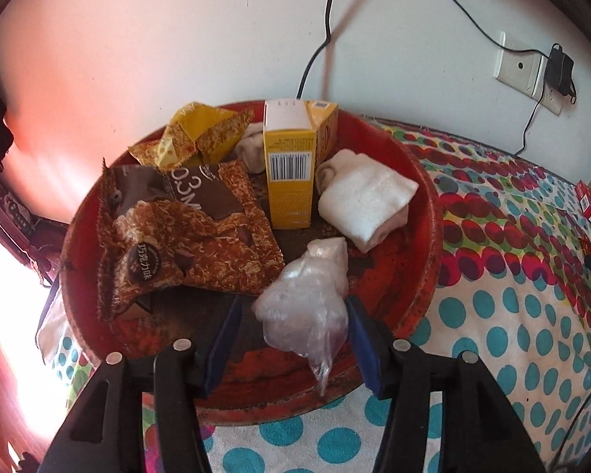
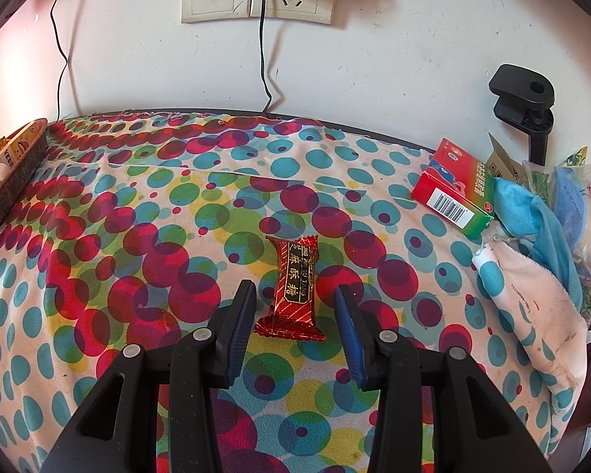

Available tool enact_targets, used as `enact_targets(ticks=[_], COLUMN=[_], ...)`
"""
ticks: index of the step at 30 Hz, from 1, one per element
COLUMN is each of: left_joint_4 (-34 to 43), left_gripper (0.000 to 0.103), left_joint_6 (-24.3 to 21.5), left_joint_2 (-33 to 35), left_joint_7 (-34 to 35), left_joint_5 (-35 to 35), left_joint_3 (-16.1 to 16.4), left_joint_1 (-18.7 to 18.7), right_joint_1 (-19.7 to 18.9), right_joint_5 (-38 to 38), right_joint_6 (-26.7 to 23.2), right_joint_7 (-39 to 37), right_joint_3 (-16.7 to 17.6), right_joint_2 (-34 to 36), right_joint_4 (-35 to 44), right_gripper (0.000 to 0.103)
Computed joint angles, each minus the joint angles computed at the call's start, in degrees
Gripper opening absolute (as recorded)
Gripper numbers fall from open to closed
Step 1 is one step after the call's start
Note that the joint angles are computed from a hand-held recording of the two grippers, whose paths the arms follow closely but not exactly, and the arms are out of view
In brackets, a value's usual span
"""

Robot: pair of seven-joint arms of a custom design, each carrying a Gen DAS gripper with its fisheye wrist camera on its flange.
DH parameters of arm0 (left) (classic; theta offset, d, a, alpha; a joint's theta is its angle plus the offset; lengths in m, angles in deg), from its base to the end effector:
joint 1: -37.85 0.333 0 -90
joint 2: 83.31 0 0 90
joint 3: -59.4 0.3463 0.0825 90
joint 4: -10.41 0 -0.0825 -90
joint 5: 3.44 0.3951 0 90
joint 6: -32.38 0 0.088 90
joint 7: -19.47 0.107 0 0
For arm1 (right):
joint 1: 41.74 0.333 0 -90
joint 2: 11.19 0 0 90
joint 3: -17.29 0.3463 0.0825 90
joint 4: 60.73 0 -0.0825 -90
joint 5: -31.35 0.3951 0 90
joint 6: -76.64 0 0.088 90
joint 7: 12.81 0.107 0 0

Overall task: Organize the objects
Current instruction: 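Lower the plastic bag onto the tray and open the left tool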

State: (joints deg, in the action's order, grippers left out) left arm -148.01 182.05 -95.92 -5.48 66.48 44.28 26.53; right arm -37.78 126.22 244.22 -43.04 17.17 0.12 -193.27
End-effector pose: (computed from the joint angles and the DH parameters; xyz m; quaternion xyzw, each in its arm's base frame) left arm 0.3314 -0.1829 0.2957 -0.8053 0.4942 -0.1507 0.2907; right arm 0.5200 -0.0279 0.2832 -0.8297 0.4479 -0.2046 0.2630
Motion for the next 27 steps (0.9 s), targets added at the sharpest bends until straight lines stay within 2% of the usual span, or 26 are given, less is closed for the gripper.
enact_targets(ticks=[5, 8, 12, 16, 20, 27], left_joint_4=[-0.07, -0.27, 0.66, 1.12, 1.38, 0.97], left_gripper=[0.056, 0.056, 0.056, 0.056, 0.056, 0.056], left_joint_6=[-8.51, -13.01, -16.49, -15.97, -14.37, -18.74], left_joint_2=[-2.97, -4.96, -5.33, -4.41, -3.16, -2.87], left_joint_7=[-1.25, -5.31, -9.14, -12.22, -13.13, -12.94], left_joint_5=[-3.50, -5.98, -8.44, -8.05, -6.11, -6.42], left_joint_3=[-3.58, -5.57, -7.02, -7.05, -6.47, -6.63], left_joint_1=[-3.42, -5.98, -8.81, -10.25, -10.65, -11.31], right_joint_1=[0.05, 0.09, 0.07, 0.08, -0.64, -1.19], right_joint_5=[-0.13, 0.41, 0.49, 0.48, -3.18, -4.43], right_joint_6=[-0.05, 0.08, -0.01, -0.13, -1.93, -2.30], right_joint_7=[0.41, -0.17, -0.25, 0.03, 4.15, 6.35], right_joint_3=[0.05, 0.02, -0.07, -0.05, -0.22, -0.04], right_joint_2=[-0.06, -0.01, 0.01, -0.06, -0.02, 0.14], right_joint_4=[-0.12, -0.06, -0.07, -0.22, -0.42, -0.37], right_gripper=[0.039, 0.039, 0.039, 0.039, 0.040, 0.046])
